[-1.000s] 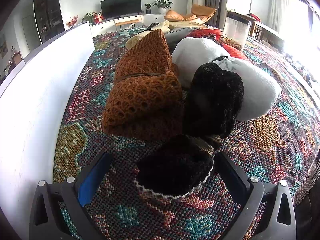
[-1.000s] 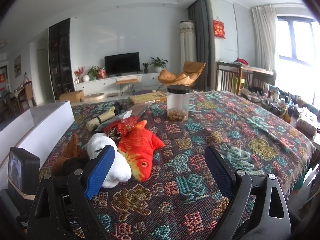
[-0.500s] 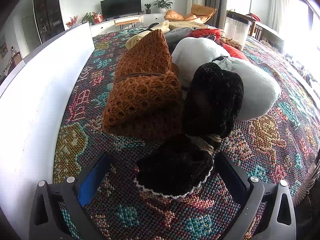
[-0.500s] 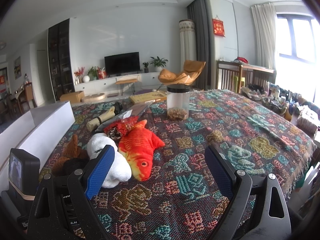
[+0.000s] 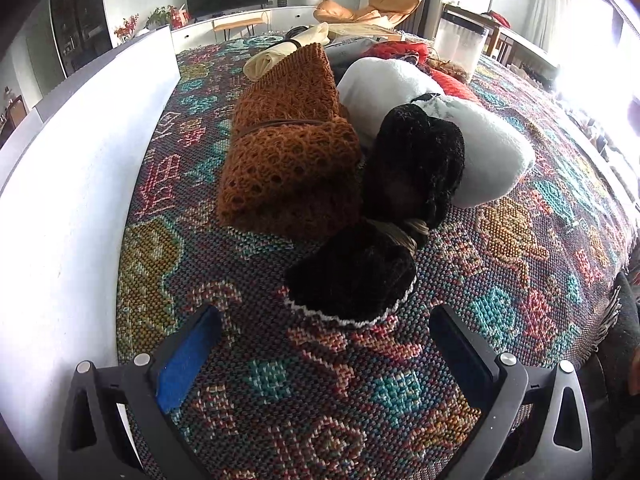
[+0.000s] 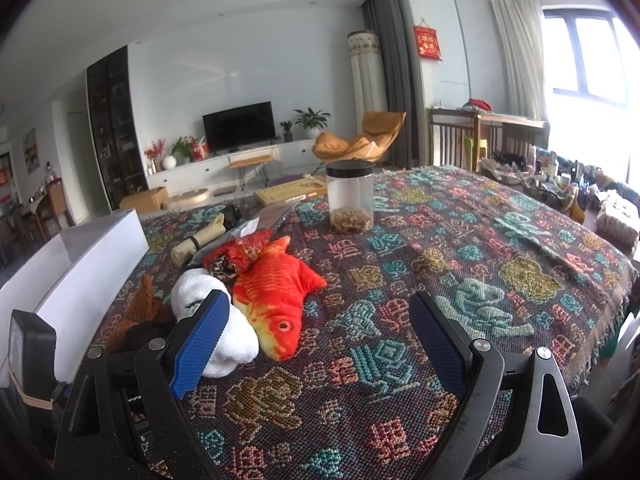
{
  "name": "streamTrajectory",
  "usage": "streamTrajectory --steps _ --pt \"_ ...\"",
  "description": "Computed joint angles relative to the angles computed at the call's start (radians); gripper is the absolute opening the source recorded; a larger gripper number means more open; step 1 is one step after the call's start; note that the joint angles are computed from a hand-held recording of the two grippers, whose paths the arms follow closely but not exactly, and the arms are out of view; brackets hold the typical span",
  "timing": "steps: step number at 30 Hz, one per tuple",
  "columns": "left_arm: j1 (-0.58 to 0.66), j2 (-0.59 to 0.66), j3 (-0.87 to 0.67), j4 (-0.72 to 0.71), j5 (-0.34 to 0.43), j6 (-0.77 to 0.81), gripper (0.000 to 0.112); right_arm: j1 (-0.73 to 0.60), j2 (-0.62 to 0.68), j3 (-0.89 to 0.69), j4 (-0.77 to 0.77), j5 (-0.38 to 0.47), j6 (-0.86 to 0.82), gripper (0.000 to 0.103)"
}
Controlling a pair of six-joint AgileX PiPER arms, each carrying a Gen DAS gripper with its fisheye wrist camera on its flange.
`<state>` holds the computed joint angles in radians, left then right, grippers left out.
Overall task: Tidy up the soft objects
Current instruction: 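Lower the left tool over the brown knitted pouch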
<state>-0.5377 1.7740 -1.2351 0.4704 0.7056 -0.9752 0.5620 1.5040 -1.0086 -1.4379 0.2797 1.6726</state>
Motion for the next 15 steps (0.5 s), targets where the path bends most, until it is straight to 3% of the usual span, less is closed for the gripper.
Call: streamTrajectory --steps 6,15 --pt "-0.035 0.012 -0.033 0.075 0.070 -0.045 0.103 -0.007 -0.001 -0.004 0.023 -0.008 -0.019 0.093" --pt "-0.043 -0.005 -0.046 0.045 0.083 -0.015 0.103 -0.019 -0.004 -0.015 0.100 -0.019 -0.087 0.093"
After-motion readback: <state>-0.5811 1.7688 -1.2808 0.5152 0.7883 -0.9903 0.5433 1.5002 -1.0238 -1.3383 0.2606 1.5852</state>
